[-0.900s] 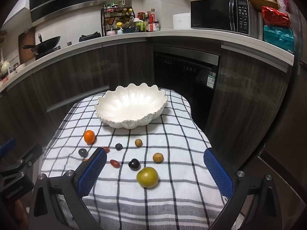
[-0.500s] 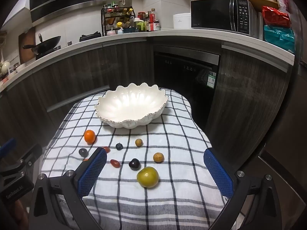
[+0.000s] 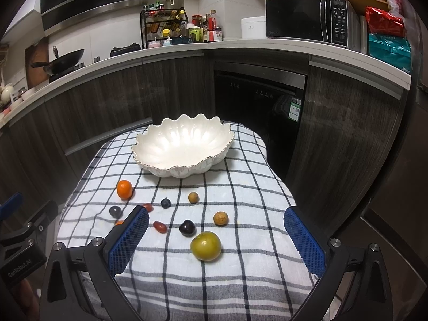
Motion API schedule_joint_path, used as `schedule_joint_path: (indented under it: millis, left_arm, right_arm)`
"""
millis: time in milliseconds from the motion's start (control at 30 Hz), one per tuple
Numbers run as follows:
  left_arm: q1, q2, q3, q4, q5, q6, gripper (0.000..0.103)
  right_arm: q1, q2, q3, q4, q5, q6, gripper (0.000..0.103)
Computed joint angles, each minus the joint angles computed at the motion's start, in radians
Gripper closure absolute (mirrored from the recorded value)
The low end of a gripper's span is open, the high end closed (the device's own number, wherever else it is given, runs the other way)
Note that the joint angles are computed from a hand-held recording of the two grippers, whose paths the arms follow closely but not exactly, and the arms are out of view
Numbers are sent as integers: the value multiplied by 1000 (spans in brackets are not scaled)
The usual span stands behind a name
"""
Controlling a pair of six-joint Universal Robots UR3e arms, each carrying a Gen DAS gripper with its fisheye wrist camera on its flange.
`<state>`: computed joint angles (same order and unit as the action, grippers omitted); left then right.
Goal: Organize fruits
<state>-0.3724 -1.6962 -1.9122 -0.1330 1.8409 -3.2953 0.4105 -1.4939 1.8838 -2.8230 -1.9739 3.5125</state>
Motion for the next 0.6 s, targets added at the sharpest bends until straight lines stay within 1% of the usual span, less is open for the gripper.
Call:
schedule_joint_path:
  millis: [200, 400, 600]
  left_arm:
    - [-1, -1, 2, -3, 2, -1, 0]
    - [-7, -43, -26, 60, 6, -6, 0]
    - [5, -46, -8, 35, -8, -4, 0]
  right_arm:
    - [1, 0, -1, 5, 1, 3, 1]
    - [1, 2, -2, 6, 1, 5, 0]
    - [4, 9, -3, 7, 3, 6, 1]
